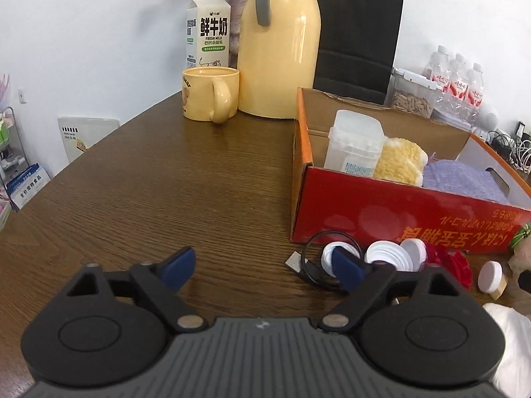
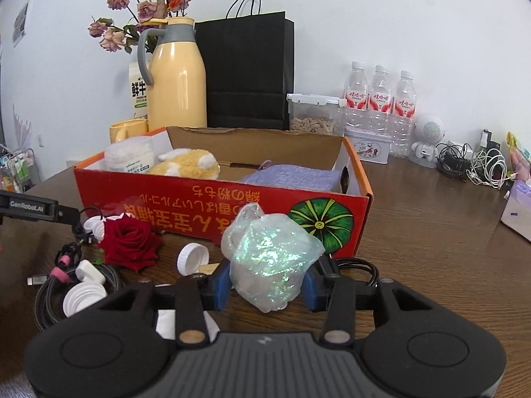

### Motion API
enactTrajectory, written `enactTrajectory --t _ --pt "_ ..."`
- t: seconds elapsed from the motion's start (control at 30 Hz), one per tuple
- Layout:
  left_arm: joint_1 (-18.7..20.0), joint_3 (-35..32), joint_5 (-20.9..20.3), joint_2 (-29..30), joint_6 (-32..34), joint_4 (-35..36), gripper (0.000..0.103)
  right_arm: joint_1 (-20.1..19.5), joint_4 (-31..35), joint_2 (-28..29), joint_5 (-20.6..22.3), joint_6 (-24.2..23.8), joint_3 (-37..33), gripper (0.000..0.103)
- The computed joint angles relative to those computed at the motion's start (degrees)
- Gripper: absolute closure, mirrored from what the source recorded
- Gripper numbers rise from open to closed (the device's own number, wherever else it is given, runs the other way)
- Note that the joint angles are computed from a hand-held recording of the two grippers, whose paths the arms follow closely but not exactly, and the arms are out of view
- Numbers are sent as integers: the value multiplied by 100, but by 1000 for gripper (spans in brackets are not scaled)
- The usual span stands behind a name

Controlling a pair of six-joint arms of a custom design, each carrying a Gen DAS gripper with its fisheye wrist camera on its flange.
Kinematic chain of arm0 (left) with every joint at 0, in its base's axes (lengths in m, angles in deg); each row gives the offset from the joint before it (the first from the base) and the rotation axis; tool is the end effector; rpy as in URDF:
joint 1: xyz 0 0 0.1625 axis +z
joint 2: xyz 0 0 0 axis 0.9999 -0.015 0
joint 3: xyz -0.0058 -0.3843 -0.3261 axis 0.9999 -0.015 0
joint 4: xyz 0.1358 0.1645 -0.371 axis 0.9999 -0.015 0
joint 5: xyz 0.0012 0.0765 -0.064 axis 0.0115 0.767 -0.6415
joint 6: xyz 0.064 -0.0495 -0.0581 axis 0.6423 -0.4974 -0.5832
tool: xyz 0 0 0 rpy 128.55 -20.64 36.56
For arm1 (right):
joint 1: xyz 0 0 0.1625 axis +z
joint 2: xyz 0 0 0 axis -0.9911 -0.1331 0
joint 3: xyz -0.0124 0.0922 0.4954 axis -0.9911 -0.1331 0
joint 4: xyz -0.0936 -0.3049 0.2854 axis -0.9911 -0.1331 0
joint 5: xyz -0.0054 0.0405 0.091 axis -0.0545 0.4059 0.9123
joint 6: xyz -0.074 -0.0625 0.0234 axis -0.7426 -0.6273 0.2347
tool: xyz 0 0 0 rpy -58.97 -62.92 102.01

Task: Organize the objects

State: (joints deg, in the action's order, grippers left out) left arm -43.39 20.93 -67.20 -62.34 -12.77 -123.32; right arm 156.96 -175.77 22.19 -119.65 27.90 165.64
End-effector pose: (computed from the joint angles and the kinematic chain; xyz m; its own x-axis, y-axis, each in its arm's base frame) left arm -0.3188 -0.6543 -0.0228 -0.7161 -0.3395 -0.6099 0.3670 0.5602 -0.7426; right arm -0.0378 -0.6745 0.2857 -0.6439 -0.3866 0.6602 -0.7550 0.4608 -0.4665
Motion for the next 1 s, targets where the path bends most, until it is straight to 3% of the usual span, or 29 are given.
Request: enactTrajectory --t 0.2,0.37,0.47,1.0 --pt "59 -6 -440 19 399 -480 39 3 -25 0 13 1 5 61" --pt "67 -1 -709 73 790 -982 82 0 -26 -7 23 -4 8 61" --pt "44 24 -759 109 928 -1208 97 -9 -56 -11 47 -16 23 61" --pt "-163 -65 -801 512 2803 -3323 100 -57 -209 -47 270 -82 123 61"
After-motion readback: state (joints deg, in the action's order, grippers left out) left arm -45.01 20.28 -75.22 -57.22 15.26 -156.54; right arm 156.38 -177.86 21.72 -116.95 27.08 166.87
